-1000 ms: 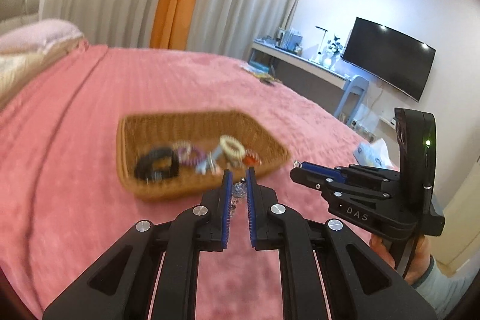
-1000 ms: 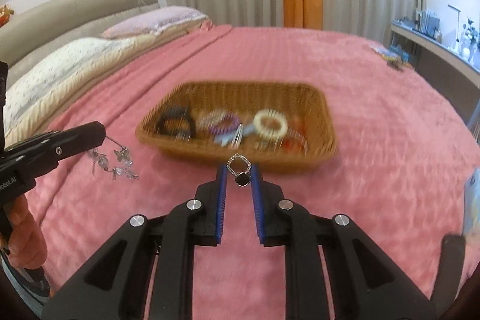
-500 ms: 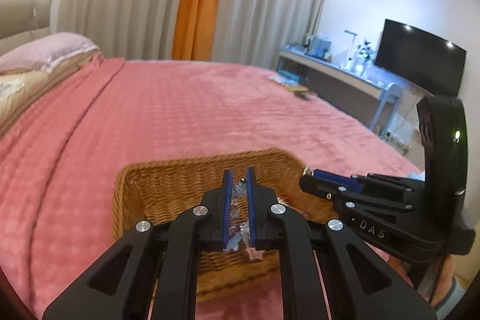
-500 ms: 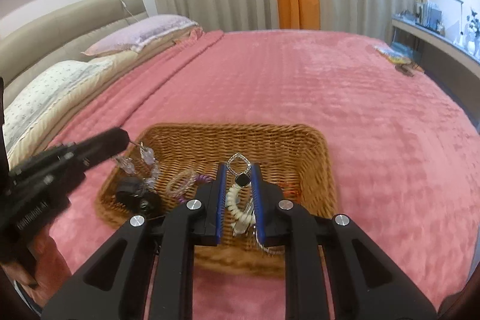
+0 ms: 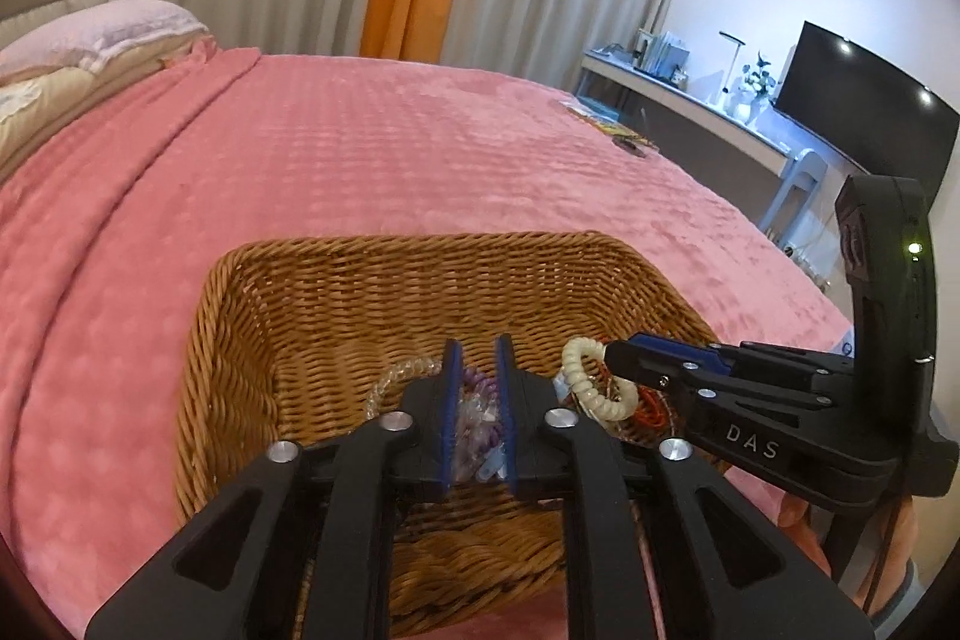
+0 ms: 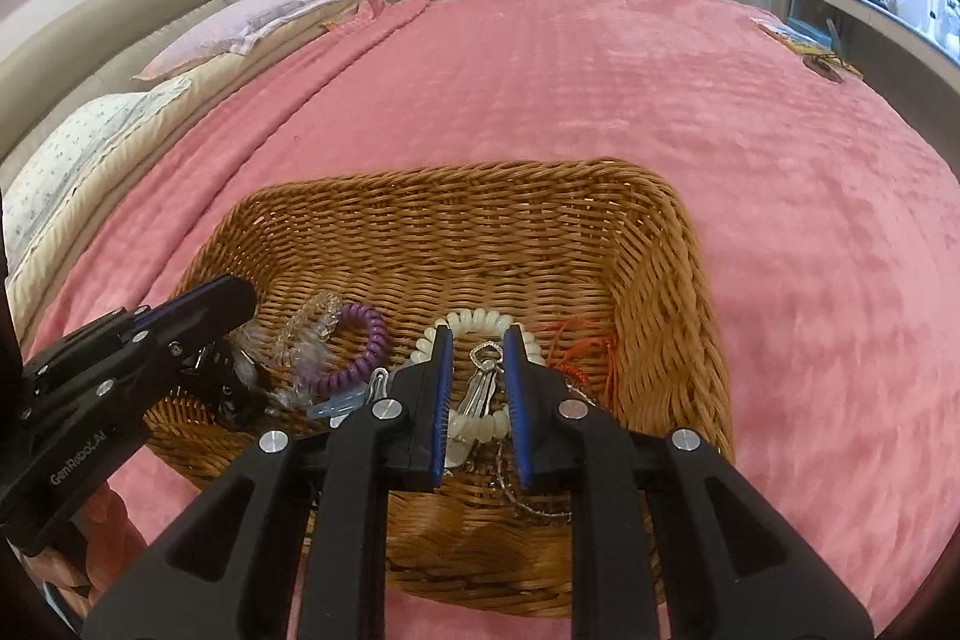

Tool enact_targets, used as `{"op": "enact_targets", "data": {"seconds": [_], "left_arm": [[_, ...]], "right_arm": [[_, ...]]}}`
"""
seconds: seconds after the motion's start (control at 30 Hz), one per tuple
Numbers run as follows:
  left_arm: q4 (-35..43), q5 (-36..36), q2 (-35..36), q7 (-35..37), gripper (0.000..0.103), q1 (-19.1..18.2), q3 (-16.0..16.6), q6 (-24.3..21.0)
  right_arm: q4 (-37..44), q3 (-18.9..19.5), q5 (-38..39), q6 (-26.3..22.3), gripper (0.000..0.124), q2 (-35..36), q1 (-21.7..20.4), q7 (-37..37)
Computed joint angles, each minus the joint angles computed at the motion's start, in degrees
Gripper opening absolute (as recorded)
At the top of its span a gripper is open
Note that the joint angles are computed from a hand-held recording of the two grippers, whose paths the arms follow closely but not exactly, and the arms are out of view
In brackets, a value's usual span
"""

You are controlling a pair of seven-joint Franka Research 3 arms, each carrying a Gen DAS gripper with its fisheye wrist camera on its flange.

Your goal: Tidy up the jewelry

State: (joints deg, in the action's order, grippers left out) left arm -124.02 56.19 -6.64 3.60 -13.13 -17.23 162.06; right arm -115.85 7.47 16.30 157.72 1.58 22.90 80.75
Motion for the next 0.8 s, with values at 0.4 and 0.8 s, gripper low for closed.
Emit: {"op": "enact_targets", "data": {"seconds": [0.4, 0.8], "left_arm": [[-5.4, 5.9, -14.8, -8.8, 0.072, -0.2, -7.1, -12.3], [-9.4, -0.1, -26.1, -13.5, 0.09, -5.6, -18.4, -35.2]], "right_arm": [[-13.1, 0.4, 2.1, 9.2, 0.079, -15.0, 0.2, -0.3], [-36.5, 12.1, -1.3, 25.8, 0.095, -36.1, -7.6, 8.1]]}}
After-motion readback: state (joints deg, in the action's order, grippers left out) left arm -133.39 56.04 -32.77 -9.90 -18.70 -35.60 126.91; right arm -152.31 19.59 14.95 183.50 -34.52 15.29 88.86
